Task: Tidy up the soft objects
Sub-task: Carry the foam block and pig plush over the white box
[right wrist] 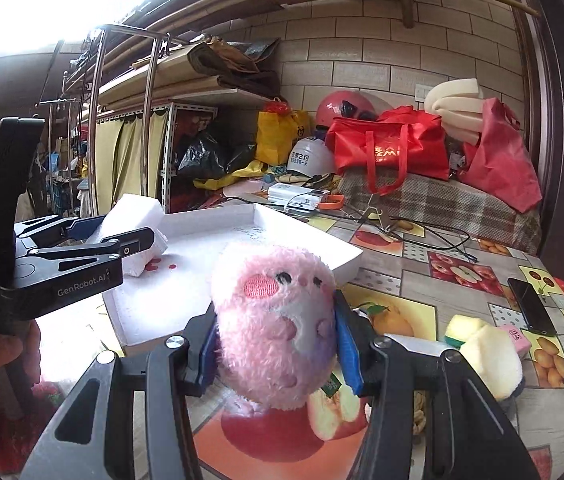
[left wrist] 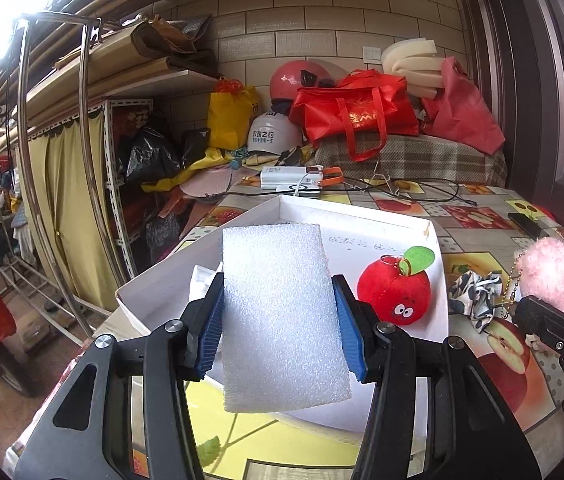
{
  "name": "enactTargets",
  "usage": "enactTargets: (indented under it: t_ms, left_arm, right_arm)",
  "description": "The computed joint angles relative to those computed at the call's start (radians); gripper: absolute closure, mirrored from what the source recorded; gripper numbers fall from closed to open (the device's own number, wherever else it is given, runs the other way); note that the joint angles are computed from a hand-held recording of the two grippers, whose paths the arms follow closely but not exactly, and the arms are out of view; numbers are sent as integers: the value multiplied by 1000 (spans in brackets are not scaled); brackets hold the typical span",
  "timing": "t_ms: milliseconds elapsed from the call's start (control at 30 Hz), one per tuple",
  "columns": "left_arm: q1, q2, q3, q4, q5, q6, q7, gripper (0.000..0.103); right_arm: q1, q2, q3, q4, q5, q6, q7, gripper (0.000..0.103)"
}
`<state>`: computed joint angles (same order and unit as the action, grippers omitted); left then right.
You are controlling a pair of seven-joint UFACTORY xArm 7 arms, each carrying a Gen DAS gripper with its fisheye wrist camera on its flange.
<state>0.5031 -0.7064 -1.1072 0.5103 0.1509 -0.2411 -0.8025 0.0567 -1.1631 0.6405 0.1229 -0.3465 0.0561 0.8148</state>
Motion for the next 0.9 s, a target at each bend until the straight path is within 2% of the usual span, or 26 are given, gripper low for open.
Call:
enactTargets:
  t_ms: [267, 400, 567, 633, 700, 767, 800, 833, 867, 900]
  left_arm:
    - [52, 103, 5, 31, 4, 3, 33, 52]
    - [125, 106, -48, 66, 7, 13, 50, 52]
    - [225, 190, -113, 142, 51, 57, 82, 52]
    - [256, 217, -134, 161, 62, 58, 87, 52]
    - [276, 244, -145, 173, 68, 54, 92, 52]
    - [281, 263, -146, 176, 64, 53, 92, 52]
    - [276, 274, -140, 175, 62, 51, 93, 52]
    - [272, 284, -135, 174, 61, 50, 95, 52]
    - [271, 288, -135, 175, 59, 54, 98, 52]
    - [272, 291, -137, 181, 58, 64, 100, 52]
  right_arm:
    - [-139, 153, 106, 101, 1, -114, -5, 54]
    - [-216, 246, 144, 156, 30, -160, -14, 54]
    - [-276, 390, 168, 230, 54, -196, -64, 54]
    - [-280, 460, 161, 260, 60, -201, -99, 54]
    - [-250, 543, 123, 290, 61, -192, -148, 54]
    - [-180, 637, 46, 321, 66, -160, -202, 54]
    - [-122, 685, -14, 336, 71, -136, -230, 54]
    - [-85, 715, -47, 344, 107, -122, -273, 54]
    - [-90, 722, -45, 352, 101, -107, -274, 54]
    - [-137, 717, -8, 367, 54, -88, -235, 54]
